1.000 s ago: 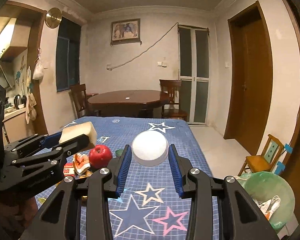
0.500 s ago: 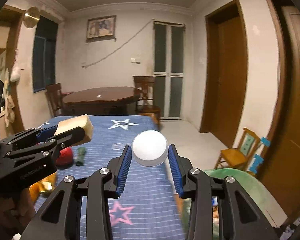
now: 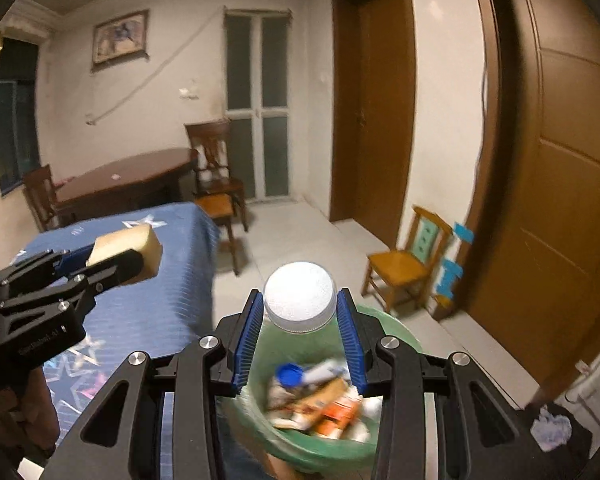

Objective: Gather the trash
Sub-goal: 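Lift the sponge and lid and carry them over the green bin, then open both tools to drop the sponge and lid into the bin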

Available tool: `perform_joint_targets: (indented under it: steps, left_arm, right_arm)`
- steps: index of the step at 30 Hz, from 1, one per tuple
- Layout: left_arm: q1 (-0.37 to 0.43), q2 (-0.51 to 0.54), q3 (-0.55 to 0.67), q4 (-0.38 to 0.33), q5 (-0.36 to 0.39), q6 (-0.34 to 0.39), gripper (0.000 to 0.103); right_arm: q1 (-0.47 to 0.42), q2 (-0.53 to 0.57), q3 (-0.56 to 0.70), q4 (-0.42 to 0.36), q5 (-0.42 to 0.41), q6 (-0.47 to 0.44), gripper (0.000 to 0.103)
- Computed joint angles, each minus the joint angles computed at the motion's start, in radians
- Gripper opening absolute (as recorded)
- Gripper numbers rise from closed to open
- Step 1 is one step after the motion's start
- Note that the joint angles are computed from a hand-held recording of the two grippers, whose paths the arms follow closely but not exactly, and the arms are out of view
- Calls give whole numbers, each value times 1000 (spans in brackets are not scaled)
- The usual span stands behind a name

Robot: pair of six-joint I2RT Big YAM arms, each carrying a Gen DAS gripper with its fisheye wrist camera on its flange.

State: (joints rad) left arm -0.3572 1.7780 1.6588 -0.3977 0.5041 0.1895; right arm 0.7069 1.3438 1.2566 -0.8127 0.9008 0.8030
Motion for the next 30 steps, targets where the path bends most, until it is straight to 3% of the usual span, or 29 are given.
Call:
perform_joint_targets:
  steps: [7, 10, 14, 19, 30]
  left_arm:
    - [-74, 114, 132, -148, -46, 46, 40]
    - [-95, 168, 197, -228, -61, 69, 40]
    - [-117, 233, 280, -313, -76, 86, 40]
    - [-141, 278, 326, -351, -99, 91, 40]
    - [-157, 331, 393, -410, -134, 97, 40]
  right_arm:
    - [-159, -74, -155, 68, -196, -6, 39]
    - [-211, -57, -181, 104, -273, -9, 39]
    - [-229, -4, -177, 120, -311, 9, 39]
    - [-262, 31, -193, 165, -361, 9, 39]
    - [-272, 91, -170, 174, -392, 24, 39]
